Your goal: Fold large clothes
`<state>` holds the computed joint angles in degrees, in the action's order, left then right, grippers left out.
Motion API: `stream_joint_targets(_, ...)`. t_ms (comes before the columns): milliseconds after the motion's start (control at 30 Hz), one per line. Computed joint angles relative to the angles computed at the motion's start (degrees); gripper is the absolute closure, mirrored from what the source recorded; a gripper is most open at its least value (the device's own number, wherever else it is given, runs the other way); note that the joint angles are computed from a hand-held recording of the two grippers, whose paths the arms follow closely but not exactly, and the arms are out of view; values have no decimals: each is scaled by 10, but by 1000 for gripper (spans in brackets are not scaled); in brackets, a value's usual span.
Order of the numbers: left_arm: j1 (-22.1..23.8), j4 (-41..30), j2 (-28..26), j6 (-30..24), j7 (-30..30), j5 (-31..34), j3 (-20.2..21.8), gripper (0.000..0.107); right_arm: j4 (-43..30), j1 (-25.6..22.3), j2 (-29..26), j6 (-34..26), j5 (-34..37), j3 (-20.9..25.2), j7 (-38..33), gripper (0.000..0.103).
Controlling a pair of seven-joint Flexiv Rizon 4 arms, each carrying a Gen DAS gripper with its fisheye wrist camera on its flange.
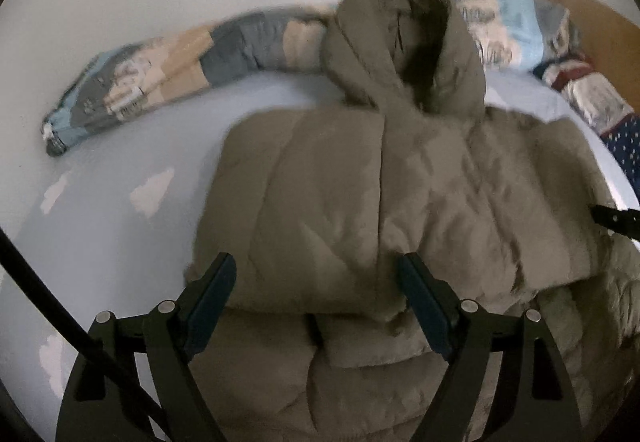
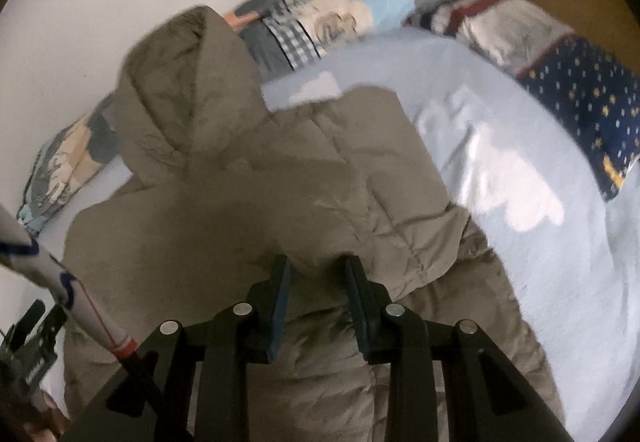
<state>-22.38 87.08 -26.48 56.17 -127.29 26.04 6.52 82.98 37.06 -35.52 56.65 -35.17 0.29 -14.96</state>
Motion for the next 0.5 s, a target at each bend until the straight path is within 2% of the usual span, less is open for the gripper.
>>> stream_joint_targets(67, 4, 6, -1, 6, 2, -7, -3, 24, -23, -13, -17, -18, 29, 20, -34, 70)
stream_joint_targets(200, -8, -1, 4, 3, -16, 9, 8, 24, -40, -6, -24, -43, 36, 17, -59, 68)
stream_joint_targets(267, -12, 3, 11, 20, -28, 22, 9, 24, -36, 0, -18, -46, 33, 10, -51, 68)
stream_joint_targets(333, -15, 1, 11, 27, -30, 30, 7, 24, -24, 8, -6, -28, 16, -1, -32, 68)
stream_joint_targets(367, -17, 0, 11, 29, -29, 33, 6, 24, -22, 8, -4, -15, 9, -1, -31, 64)
stream_joint_targets(500, -22, -12, -2, 2, -3, 33, -1, 24, -27, 9, -7, 8, 8, 13, -51, 60)
